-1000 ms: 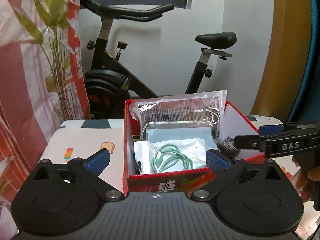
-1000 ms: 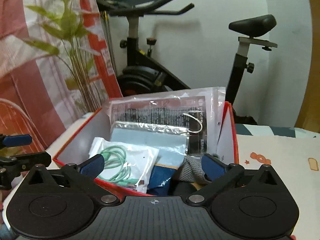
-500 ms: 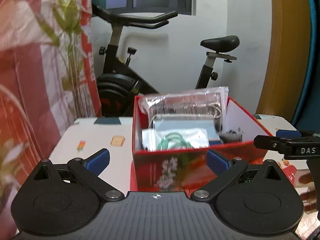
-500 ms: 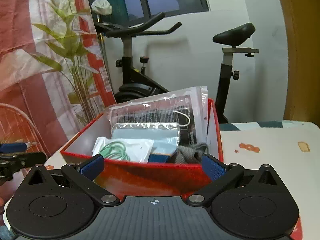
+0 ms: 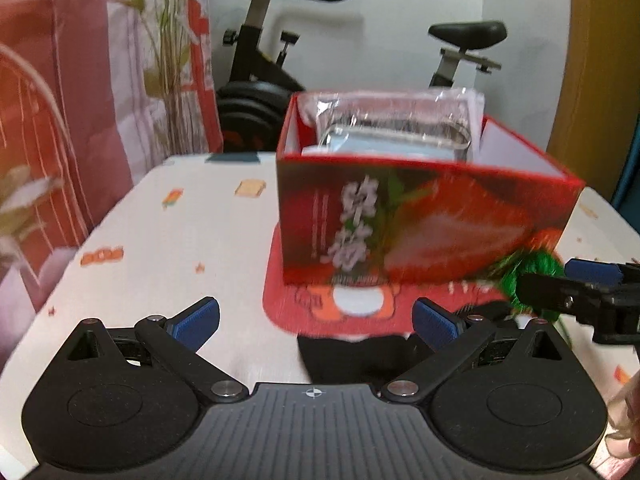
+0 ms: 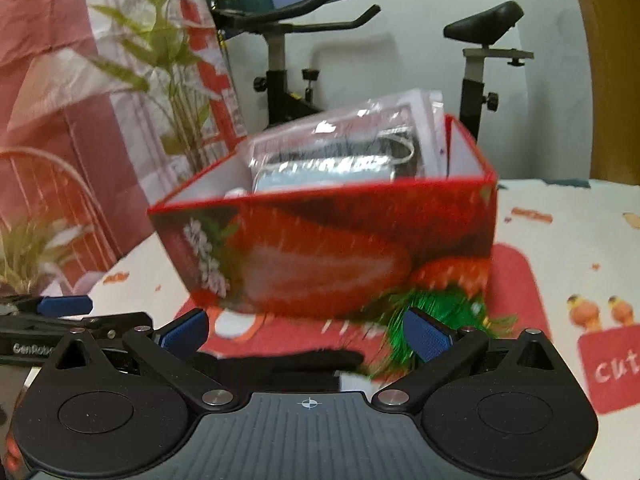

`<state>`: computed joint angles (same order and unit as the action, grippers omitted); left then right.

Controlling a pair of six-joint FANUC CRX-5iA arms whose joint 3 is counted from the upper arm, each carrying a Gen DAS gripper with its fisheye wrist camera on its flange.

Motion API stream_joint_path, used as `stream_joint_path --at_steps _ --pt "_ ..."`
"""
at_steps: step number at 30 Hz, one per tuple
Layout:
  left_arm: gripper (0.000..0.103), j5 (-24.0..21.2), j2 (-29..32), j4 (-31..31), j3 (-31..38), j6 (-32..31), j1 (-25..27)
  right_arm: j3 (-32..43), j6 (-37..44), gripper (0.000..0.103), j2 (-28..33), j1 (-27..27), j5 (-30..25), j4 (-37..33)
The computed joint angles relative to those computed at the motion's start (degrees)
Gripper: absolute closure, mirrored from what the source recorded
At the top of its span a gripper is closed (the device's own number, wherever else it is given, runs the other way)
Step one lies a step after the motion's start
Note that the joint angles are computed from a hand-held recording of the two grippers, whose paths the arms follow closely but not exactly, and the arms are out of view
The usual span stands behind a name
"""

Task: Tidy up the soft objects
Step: 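Move both grippers down to the black glove beside the box, then close the left gripper on the black glove while the right gripper grips it too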

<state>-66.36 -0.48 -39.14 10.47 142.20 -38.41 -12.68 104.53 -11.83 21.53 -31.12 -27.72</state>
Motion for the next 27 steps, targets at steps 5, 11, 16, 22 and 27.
stream_joint_path --at_steps 5,11,16,22,27 --pt "0.000 0.80 -0.84 1.29 -2.44 2.37 1.17 -3.14 0.66 0.004 -0.53 2.14 2.48 2.38" --pt "0.000 3.32 -1.18 5.33 -4.59 0.56 3.26 -3.49 6.34 0.019 0.39 1.23 2.23 -0.85" --pt "0.000 4.92 -1.36 6.58 -5.83 0.24 3.90 -2.32 10.98 0.032 1.71 0.09 -0.32 -3.78" --pt "0.000 4.92 -1.22 7.90 -6.43 0.44 4.71 -1.22 13.85 0.040 2.82 -1.31 -2.85 -6.49" --pt "0.000 5.30 -1.19 9.60 -7.05 0.35 5.66 -0.76 13.73 0.040 3.42 -1.55 -3.95 -6.58"
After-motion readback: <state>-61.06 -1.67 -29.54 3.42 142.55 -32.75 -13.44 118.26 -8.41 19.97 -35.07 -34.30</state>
